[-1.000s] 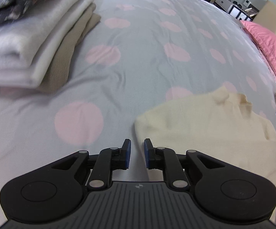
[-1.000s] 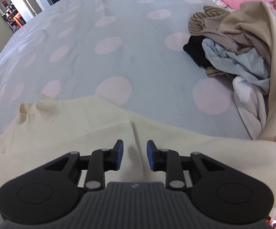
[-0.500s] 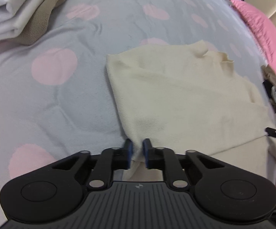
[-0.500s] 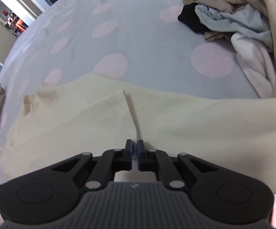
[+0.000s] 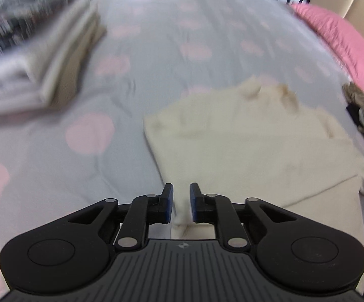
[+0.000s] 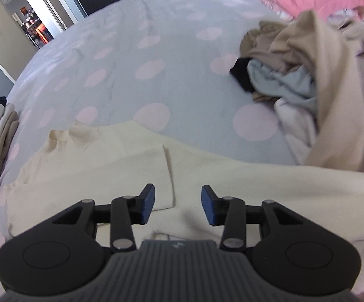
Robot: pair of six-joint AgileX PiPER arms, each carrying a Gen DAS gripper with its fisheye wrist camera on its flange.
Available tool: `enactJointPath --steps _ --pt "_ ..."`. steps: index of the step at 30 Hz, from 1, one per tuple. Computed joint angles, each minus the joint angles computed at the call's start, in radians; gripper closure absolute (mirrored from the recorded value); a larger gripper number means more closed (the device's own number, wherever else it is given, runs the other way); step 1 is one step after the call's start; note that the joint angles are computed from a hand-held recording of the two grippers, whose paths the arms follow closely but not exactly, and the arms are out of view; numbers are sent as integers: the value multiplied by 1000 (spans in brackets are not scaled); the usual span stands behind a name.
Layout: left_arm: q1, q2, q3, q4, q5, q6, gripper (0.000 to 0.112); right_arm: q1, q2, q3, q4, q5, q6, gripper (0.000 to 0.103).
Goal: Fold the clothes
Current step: 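Open both grippers and lift them off the folded side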
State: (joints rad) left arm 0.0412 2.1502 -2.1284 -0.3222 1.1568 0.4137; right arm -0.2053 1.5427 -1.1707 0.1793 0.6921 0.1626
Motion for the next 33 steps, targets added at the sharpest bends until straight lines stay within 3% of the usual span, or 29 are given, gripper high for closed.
enactJointPath --steps 2,3,4,9,15,18,26,31,33 --pt "3 -89 127 -31 -110 49 79 -33 -85 43 -58 13 19 59" --pt "5 -117 159 -39 -131 59 70 -52 -125 60 -89 24 27 59" --pt "8 -136 173 -43 -134 54 67 -73 -164 75 -117 37 32 59" --pt "52 -156 142 -130 -50 -14 66 -333 -325 119 -106 96 -110 60" --pt "57 -195 184 -144 -72 -11 66 -735 -360 99 41 165 -391 60" --pt "44 -208 200 -132 -84 -16 66 -871 -340 88 120 178 -524 60" --pt "24 -224 250 -105 -110 10 66 -920 -280 112 126 114 -647 63" --pt "26 -207 234 -81 -91 -21 66 -925 -247 115 147 99 -654 96" --pt "26 -205 229 -86 -86 -23 66 -920 -257 115 144 104 -656 99"
